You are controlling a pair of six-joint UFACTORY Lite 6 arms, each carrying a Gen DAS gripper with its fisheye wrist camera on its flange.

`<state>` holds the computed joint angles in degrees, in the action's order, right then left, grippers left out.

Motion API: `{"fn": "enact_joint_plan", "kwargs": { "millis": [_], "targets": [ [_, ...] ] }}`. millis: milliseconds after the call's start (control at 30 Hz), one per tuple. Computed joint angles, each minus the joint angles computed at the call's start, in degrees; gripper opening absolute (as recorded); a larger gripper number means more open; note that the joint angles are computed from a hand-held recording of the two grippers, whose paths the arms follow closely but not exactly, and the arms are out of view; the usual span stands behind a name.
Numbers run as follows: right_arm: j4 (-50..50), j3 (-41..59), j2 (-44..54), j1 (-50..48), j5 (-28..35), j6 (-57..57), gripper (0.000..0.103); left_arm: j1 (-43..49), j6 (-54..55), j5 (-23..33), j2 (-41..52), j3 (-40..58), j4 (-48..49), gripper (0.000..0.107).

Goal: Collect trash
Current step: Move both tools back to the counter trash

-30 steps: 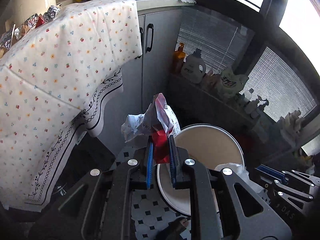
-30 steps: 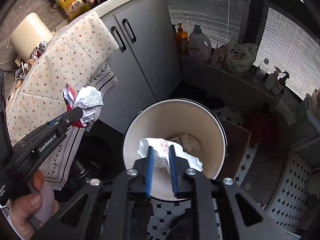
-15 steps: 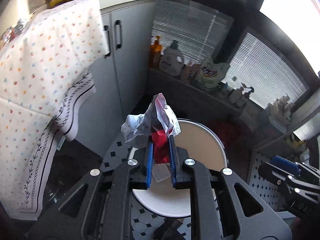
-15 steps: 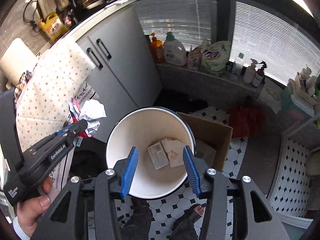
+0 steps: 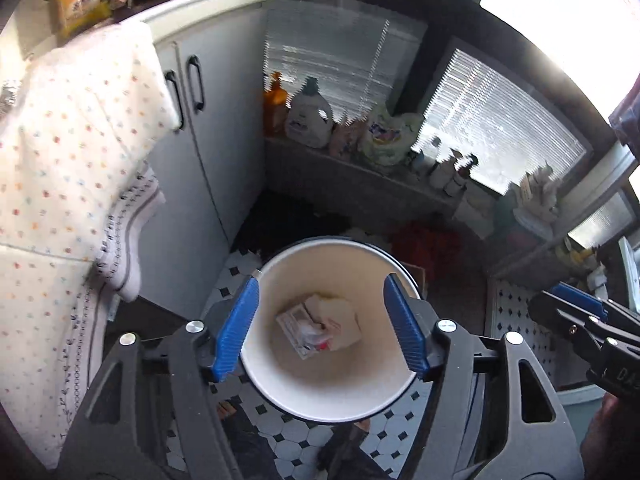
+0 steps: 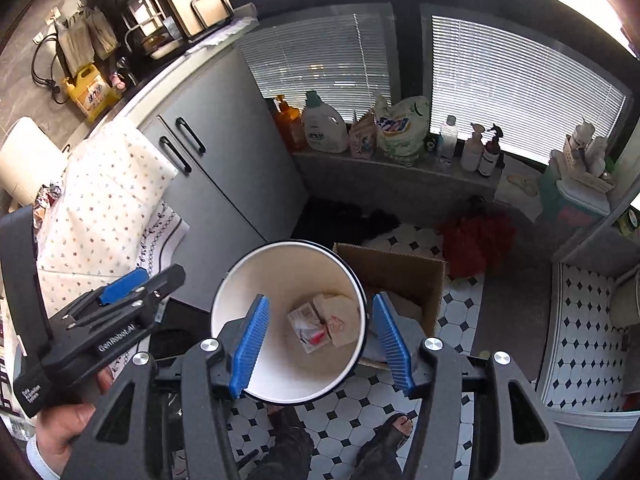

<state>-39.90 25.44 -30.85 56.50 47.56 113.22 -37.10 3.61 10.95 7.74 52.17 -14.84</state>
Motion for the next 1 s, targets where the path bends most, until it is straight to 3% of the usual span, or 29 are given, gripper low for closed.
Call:
{"fn": "enact_joint_plan", "kwargs": {
  "millis": [100, 200, 367, 500, 800, 1000],
  "targets": [
    [-2.4, 4.3, 1.7, 1.6, 2.6, 0.6, 0.070, 2.7, -6.3, 2.3, -4.7, 0.0, 7.5, 0.074],
    [-4.6, 10.4, 5.9, 1.6, 2.5, -0.8, 0.072, 6.5, -8.2, 4.8, -9.0, 0.5, 10.6, 0.077],
    [-7.7, 23.2, 15.3, 0.7, 1.9, -4.7, 0.079, 16.5, 1.2, 9.6, -14.1, 3.6, 5.2, 0.089],
    [-10.4, 35.3, 24.4, 1.5, 2.9, -7.1, 0.094, 24.8, 8.4, 12.9, -16.1, 7.1, 1.4, 0.097],
    [-8.2, 65.4, 45.9, 0.2, 2.6, -19.1, 0.095, 46.4, 27.2, 20.7, -12.0, 19.2, -12.5, 0.097],
    [-3.4, 90.7, 62.2, -1.1, 5.3, -31.0, 0.095, 56.1, 33.4, 23.8, -5.5, 28.4, -17.4, 0.097]
  ]
}}
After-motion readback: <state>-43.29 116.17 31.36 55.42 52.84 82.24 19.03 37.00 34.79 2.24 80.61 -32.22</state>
